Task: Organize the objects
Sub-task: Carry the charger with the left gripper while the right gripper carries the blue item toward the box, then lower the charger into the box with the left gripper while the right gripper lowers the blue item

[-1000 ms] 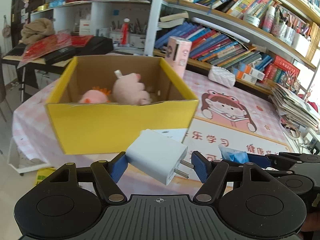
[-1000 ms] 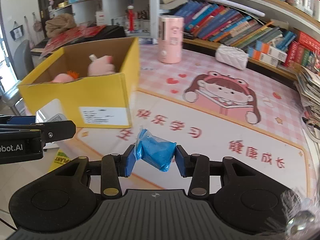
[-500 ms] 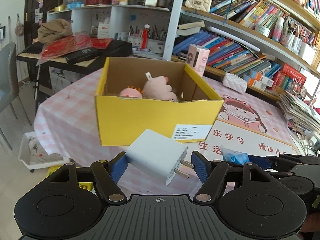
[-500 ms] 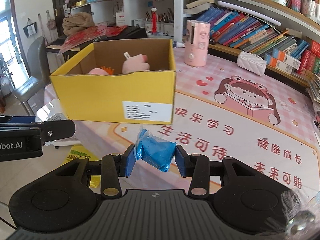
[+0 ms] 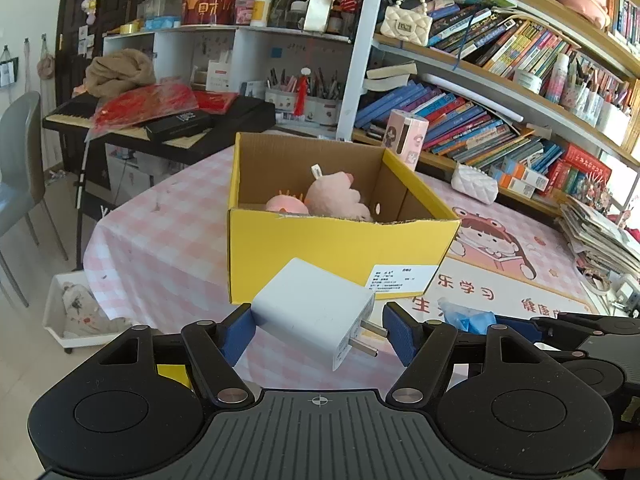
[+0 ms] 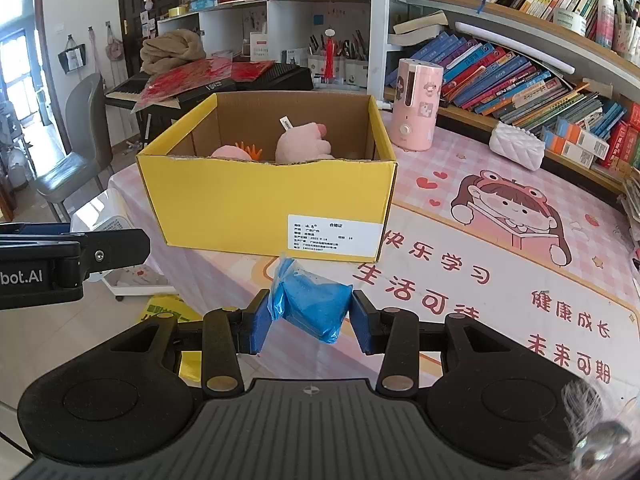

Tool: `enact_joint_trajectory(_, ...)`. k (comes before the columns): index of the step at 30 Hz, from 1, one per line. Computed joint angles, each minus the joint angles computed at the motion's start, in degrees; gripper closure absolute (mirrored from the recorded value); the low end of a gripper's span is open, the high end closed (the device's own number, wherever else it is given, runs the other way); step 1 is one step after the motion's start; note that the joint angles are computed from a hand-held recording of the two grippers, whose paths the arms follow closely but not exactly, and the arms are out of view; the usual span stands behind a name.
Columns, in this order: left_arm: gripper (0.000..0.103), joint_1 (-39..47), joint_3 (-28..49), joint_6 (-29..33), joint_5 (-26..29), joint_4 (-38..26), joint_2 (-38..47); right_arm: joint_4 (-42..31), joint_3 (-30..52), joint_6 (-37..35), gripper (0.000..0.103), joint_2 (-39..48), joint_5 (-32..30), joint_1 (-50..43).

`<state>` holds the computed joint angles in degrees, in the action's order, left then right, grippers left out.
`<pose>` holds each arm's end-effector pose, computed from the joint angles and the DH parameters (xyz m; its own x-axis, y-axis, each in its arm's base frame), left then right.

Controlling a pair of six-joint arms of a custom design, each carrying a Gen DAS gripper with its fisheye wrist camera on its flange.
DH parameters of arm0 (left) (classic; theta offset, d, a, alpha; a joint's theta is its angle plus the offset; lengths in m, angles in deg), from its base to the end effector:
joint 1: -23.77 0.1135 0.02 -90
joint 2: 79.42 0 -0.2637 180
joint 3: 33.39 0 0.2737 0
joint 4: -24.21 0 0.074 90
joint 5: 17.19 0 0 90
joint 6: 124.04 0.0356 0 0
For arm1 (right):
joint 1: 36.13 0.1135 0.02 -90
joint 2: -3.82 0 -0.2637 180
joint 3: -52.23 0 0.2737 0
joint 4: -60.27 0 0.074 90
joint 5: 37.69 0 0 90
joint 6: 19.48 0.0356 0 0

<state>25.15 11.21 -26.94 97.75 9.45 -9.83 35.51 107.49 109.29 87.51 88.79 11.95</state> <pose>0.2581 -0.0088 0.1771 -0.5970 0.0977 -0.7963 0.3790 0.9092 -0.1725 0.2116 0.2040 0.1631 -0.6427 0.0379 -0.7652 0.0540 0.9985 0.0041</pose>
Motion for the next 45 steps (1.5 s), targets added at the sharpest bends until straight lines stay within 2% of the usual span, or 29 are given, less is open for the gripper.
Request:
enact_joint_trajectory(12,0.033,-1.22,1.99,-1.00,0.75,1.62,1.51,-2.24,0.66,0.07,0.064,-1.25,1.48,-0.79)
enact_joint_trajectory(19,0.033,-3.86,5.62,-2.62,-2.33,5.34,4.82,3.36,1.09,-7.63,0.064,-2.32,0.91,-5.71)
enact_joint_trajectory(33,0.033,-11.69,21.65,-6.72,-15.17,11.58,23.26,16.17,10.53,-25.01,0.064,6.12,-13.69,-22.00)
enact_joint_trajectory(39,0.033,-15.00,29.82,-5.74,-20.47,10.10,31.80,18.48,16.85,-29.69,0.064,12.45,-20.52,-27.92)
enact_joint_trajectory(45,0.033,-17.51,37.10,-3.39,-25.44,5.95,39.09,17.88,22.85,-31.82,0.064,18.61,-26.18,-31.69)
